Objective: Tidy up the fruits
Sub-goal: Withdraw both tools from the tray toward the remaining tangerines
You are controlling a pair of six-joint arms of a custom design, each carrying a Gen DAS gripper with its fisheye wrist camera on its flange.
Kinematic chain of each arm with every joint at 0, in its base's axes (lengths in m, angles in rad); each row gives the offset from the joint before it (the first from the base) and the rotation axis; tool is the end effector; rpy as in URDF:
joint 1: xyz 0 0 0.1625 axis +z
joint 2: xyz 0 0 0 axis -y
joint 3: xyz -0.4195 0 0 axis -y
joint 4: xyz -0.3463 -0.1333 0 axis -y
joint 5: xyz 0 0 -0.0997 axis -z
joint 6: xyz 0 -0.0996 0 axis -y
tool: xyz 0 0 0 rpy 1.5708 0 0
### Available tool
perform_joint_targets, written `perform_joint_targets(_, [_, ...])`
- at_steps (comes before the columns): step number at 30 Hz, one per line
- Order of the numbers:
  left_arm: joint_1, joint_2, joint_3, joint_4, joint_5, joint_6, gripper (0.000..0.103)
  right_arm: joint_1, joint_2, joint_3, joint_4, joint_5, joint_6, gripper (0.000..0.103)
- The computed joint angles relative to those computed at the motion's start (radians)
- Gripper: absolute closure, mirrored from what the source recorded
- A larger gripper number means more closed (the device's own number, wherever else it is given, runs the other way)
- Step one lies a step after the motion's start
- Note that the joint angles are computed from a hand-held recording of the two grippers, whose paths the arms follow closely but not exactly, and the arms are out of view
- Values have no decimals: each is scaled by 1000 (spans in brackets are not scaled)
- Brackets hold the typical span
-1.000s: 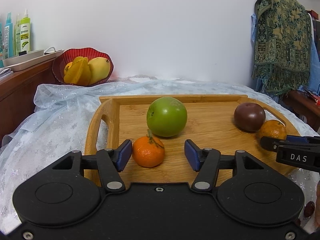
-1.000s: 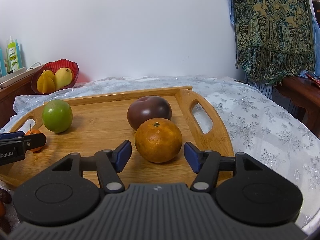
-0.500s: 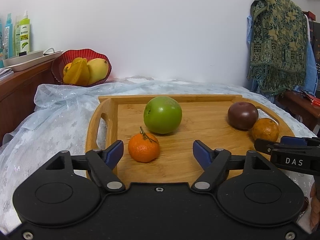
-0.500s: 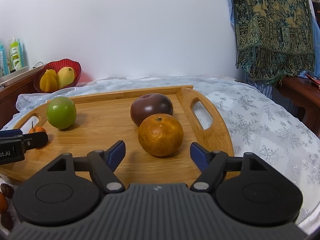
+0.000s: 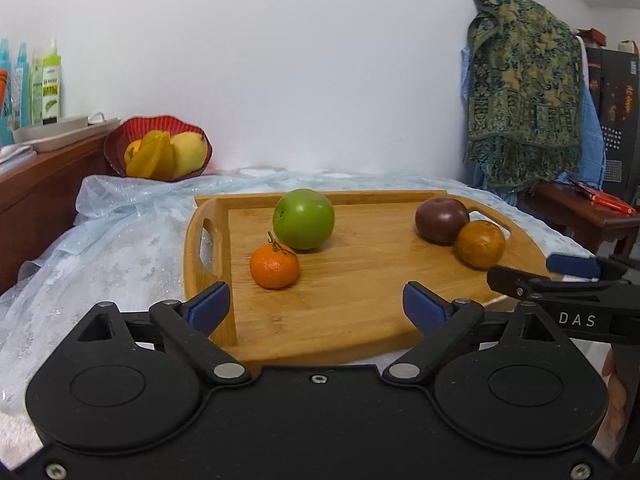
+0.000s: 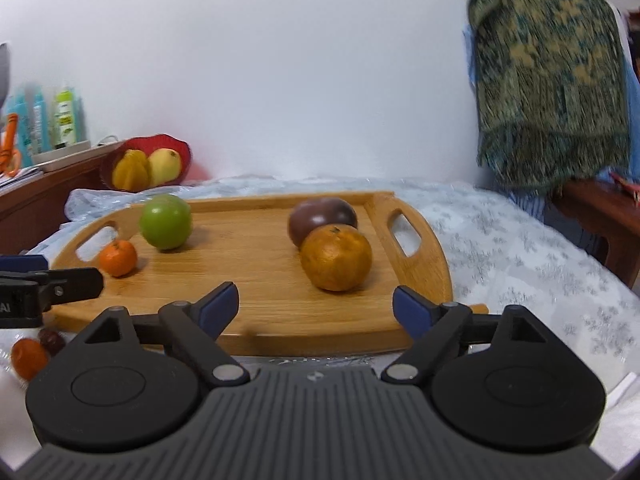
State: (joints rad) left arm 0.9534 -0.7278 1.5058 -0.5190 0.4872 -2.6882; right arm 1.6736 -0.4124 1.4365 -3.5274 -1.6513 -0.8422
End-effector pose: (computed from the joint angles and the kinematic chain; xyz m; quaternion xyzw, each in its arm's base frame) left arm -0.1550 -0.6006 0.0902 0.0759 0.7444 -0.5542 0.3645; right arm 0.1968 -0.6869 0.0557 0.3901 -0.8030 0.4058 0.1958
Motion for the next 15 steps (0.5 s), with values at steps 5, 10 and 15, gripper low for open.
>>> perform_joint_targets(5, [-31, -17, 96, -126, -32, 31, 9, -9, -22, 74, -55, 71, -57, 1])
perform_joint_targets(10, [-56, -29, 171, -219, -75, 28, 9, -16, -41, 144, -83, 104, -91, 0])
perform_joint_targets(15, [-70, -36, 207, -229, -107, -5, 9, -20, -38, 206, -168, 99, -99, 0])
